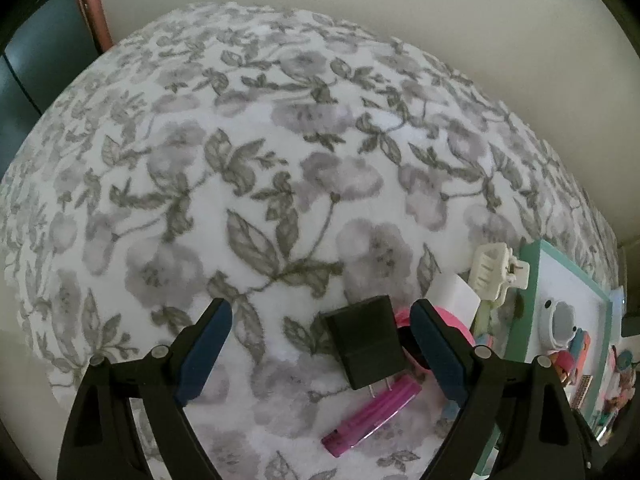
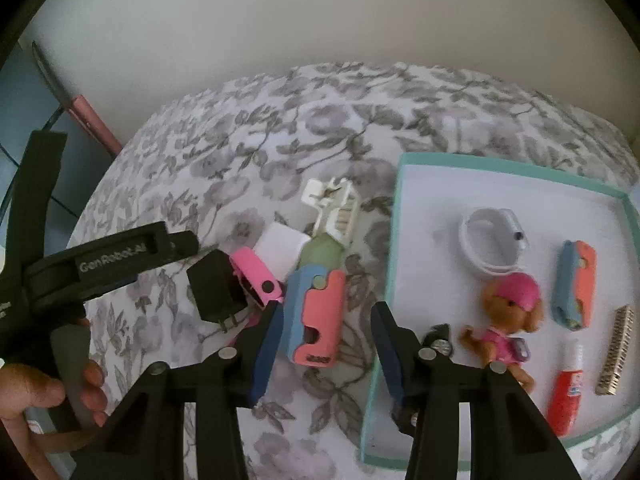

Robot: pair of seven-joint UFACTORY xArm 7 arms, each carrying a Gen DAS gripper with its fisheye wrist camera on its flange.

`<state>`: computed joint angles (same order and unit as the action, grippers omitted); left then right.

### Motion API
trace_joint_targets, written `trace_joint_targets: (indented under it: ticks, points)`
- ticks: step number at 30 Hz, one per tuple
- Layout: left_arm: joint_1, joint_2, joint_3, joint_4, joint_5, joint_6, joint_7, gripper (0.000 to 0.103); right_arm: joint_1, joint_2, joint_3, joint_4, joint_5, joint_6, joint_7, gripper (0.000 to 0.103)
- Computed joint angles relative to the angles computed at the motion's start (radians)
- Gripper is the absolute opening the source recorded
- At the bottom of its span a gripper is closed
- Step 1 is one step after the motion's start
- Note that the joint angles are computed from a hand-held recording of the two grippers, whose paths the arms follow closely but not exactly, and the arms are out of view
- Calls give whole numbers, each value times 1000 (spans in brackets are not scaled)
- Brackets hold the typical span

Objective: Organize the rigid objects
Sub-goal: 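Grasp the black charger plug with the left tool while the right tool grasps the blue-coral case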

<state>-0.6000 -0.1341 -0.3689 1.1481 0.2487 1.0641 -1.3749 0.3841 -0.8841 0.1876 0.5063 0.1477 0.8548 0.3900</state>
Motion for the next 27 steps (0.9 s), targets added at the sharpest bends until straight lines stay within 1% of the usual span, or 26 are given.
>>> trace_joint_targets:
  ticks: [1,2,5,11,15,18,20,23,27]
  points:
    - [-1,4,1,1,-4,-8,7,90,3,14,2,2,1,-5,-3,48]
    - [-3,11,1,3,-7,-14,17,87,4,25,4,3,0,-9,-4,48]
    - [-9,35,5,14,-19,-23,39,78,11,57,7,6,0,-21,-10,44]
    - [-17,51,17,8,-56,-47,67,67,19,110,11,5,-4,-44,-12,44]
    - [-25,75,19,16,-63,-47,81,66,21,134,13,-1,-2,-70,-4,44]
    - [-27,74,25,-1,-70,-86,70,65,22,135,10,-5,-3,-83,2,44]
    - [-28,66,27,-14,-75,-104,71,55,24,133,6,-9,-4,-87,1,44]
    - [-27,55,26,-25,-71,-95,70,55,25,138,4,-1,-4,-75,2,44]
    - [-16,20,30,-55,-82,-83,69,55,28,151,9,22,-7,-34,3,44]
